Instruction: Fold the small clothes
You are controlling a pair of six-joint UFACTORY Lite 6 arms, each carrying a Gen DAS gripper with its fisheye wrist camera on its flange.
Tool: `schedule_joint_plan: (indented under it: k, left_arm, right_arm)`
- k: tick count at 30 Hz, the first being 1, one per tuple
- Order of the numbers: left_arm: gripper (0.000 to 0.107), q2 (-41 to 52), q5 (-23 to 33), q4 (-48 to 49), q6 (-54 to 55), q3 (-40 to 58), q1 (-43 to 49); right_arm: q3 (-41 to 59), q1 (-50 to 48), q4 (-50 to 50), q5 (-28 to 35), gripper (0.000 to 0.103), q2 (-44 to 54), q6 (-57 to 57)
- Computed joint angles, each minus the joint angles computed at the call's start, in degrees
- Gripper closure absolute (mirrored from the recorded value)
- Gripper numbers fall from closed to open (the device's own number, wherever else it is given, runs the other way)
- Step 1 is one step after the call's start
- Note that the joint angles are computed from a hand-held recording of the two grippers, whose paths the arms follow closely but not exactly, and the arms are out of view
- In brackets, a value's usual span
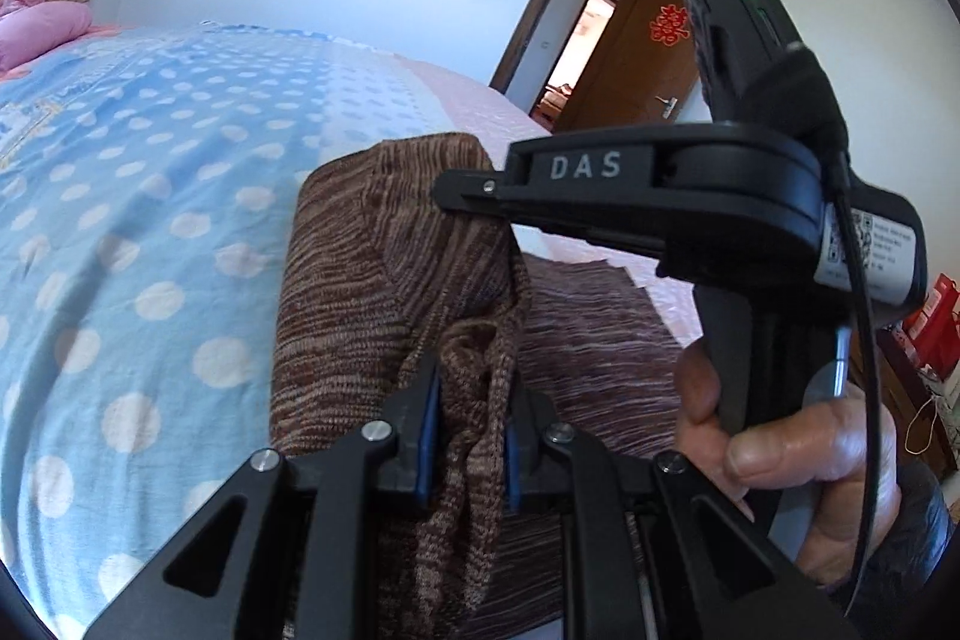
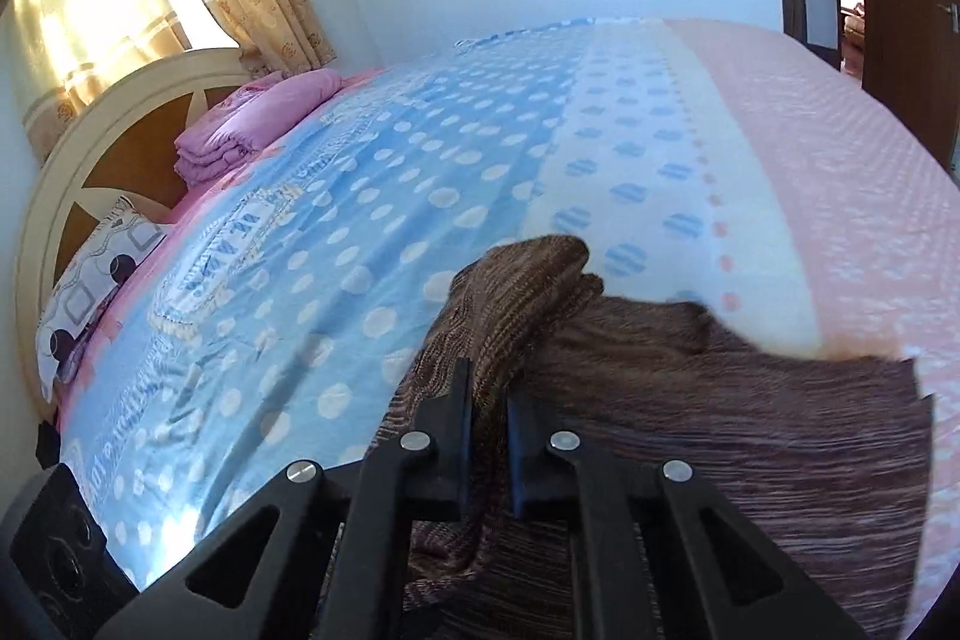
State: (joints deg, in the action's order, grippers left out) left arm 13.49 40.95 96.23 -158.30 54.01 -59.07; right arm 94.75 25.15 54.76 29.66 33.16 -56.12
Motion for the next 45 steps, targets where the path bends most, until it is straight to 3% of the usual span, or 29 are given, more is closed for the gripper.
schedule_joint_plan:
  k: [4, 9, 17, 25, 29, 31, 33, 35, 37, 40, 42, 45]
  left_arm:
    - [0.089, 5.4, -0.8, -4.1, 9.5, 10.7, -0.9]
    - [0.089, 18.6, -4.6, -9.9, 21.7, 30.3, -0.7]
    - [0.089, 41.5, -7.4, -28.7, 44.6, 61.2, -0.2]
    - [0.089, 49.9, -4.5, -37.1, 55.0, 73.4, -0.7]
    - [0.085, 46.3, -7.7, -35.3, 53.8, 67.8, 0.1]
    - [0.075, 39.7, -10.2, -29.3, 47.3, 57.4, -0.4]
    - [0.067, 33.3, -10.1, -24.1, 41.8, 48.0, -2.1]
    - [0.054, 26.6, -7.0, -19.2, 35.2, 38.2, -4.7]
    - [0.047, 20.1, -5.3, -13.5, 27.3, 28.1, -6.6]
    - [0.038, 12.5, -1.0, -13.3, 22.4, 16.9, -9.1]
    - [0.033, 10.1, 0.4, -15.1, 20.8, 13.2, -9.5]
    - [0.033, 8.4, 2.0, -20.1, 20.6, 11.0, -9.3]
  right_arm:
    - [1.1, -6.1, -3.4, 4.1, 0.096, -2.7, -1.5]
    - [3.6, -13.1, -9.4, 6.8, 0.096, -3.0, -2.8]
    - [10.3, -24.4, -8.1, 11.0, 0.096, 8.4, -6.1]
    - [11.2, -27.1, -3.6, 10.1, 0.096, 14.7, -9.8]
    - [8.9, -28.0, -1.7, 9.3, 0.094, 13.6, -9.9]
    - [6.3, -28.5, -3.4, 8.0, 0.090, 11.2, -8.6]
    - [-0.3, -29.6, -4.8, 4.0, 0.071, 5.2, -7.9]
    - [-10.3, -32.9, 1.2, 2.1, 0.071, -3.3, -14.4]
    - [-19.3, -37.8, 7.5, 6.7, 0.071, -11.5, -20.7]
    - [-30.6, -43.6, 11.6, 13.6, 0.067, -21.7, -26.0]
    - [-36.3, -46.2, 12.9, 17.4, 0.052, -26.1, -27.1]
    - [-43.3, -45.9, 14.6, 19.0, 0.051, -30.4, -29.0]
